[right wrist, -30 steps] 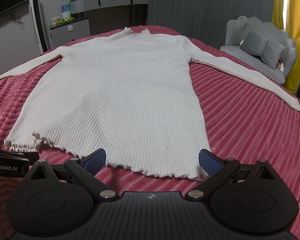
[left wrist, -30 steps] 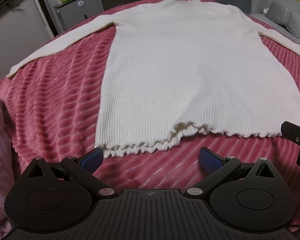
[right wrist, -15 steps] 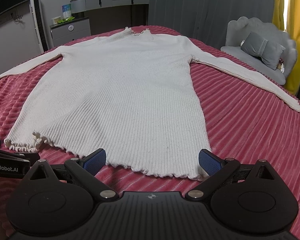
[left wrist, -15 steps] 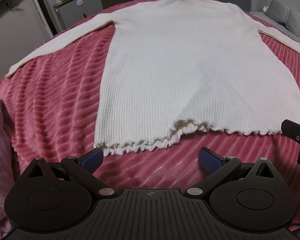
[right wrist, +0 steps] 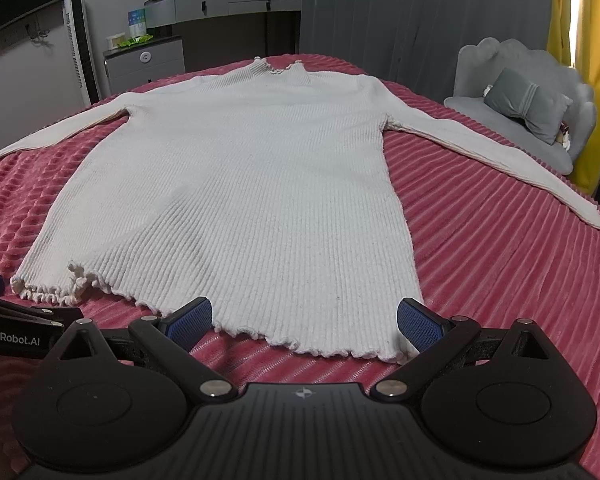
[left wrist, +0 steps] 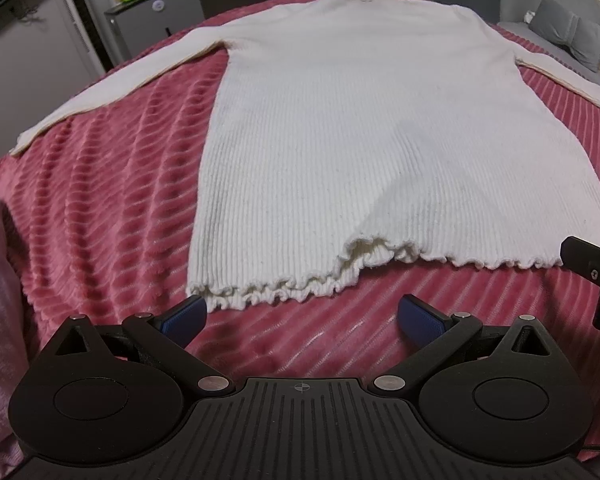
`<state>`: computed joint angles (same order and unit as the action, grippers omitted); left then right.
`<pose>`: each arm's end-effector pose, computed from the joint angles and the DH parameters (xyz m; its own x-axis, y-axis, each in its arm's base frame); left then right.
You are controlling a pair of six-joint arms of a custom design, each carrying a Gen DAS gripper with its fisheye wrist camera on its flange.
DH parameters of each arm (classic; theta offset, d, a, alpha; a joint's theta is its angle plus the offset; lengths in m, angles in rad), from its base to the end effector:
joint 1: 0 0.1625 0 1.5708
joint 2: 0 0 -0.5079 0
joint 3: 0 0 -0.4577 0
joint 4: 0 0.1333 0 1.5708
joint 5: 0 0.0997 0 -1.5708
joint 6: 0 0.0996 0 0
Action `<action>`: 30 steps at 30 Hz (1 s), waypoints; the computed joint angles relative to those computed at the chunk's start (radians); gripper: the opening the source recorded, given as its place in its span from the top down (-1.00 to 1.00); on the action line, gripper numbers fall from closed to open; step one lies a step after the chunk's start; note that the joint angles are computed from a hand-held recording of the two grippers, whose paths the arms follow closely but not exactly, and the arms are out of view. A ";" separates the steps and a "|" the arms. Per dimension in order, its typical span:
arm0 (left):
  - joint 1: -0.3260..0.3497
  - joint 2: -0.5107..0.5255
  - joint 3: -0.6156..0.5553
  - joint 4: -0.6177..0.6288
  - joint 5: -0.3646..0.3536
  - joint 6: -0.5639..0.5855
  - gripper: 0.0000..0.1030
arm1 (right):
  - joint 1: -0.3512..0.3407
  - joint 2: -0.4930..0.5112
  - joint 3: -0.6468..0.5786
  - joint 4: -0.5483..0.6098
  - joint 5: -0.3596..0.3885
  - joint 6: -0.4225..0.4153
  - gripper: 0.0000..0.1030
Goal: Fold small clothes
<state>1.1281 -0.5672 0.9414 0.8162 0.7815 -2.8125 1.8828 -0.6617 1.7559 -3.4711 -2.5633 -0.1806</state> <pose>-0.1532 -0.7993 0.1659 -0.5806 0.3313 -0.7437 0.6186 0.7734 -0.1384 0.2682 -0.6690 0.1021 -0.6560 0.2823 0.6999 -0.3358 0.7213 -0.6057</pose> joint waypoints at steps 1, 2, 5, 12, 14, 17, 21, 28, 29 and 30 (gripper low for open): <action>0.000 0.000 0.000 0.000 -0.001 0.001 -1.00 | 0.000 0.000 0.000 0.000 0.001 -0.001 -0.92; -0.001 0.000 0.000 0.000 -0.002 0.000 -1.00 | -0.001 -0.001 0.001 0.000 0.003 -0.002 -0.92; -0.001 0.002 -0.002 0.003 -0.002 -0.001 -1.00 | -0.001 -0.001 0.000 0.001 0.002 -0.001 -0.92; -0.001 0.005 -0.005 0.008 -0.003 -0.005 -1.00 | -0.001 -0.001 0.001 0.000 0.003 -0.002 -0.92; -0.001 0.005 -0.005 0.008 -0.004 -0.002 -1.00 | -0.001 -0.001 0.001 0.000 0.003 -0.001 -0.92; -0.001 0.005 -0.004 0.007 -0.005 -0.001 -1.00 | -0.001 -0.001 0.001 0.004 0.002 0.003 -0.92; 0.000 0.005 -0.003 0.006 -0.008 0.002 -1.00 | -0.002 0.000 0.001 0.002 0.000 0.003 -0.92; 0.000 0.005 -0.002 0.004 -0.008 0.006 -1.00 | -0.002 -0.001 0.001 0.005 0.000 0.005 -0.92; 0.000 0.005 -0.002 0.004 -0.010 0.005 -1.00 | -0.002 -0.001 0.001 0.004 0.000 0.005 -0.92; 0.000 0.004 -0.001 0.003 -0.010 0.005 -1.00 | -0.002 -0.002 0.002 0.003 0.001 0.005 -0.92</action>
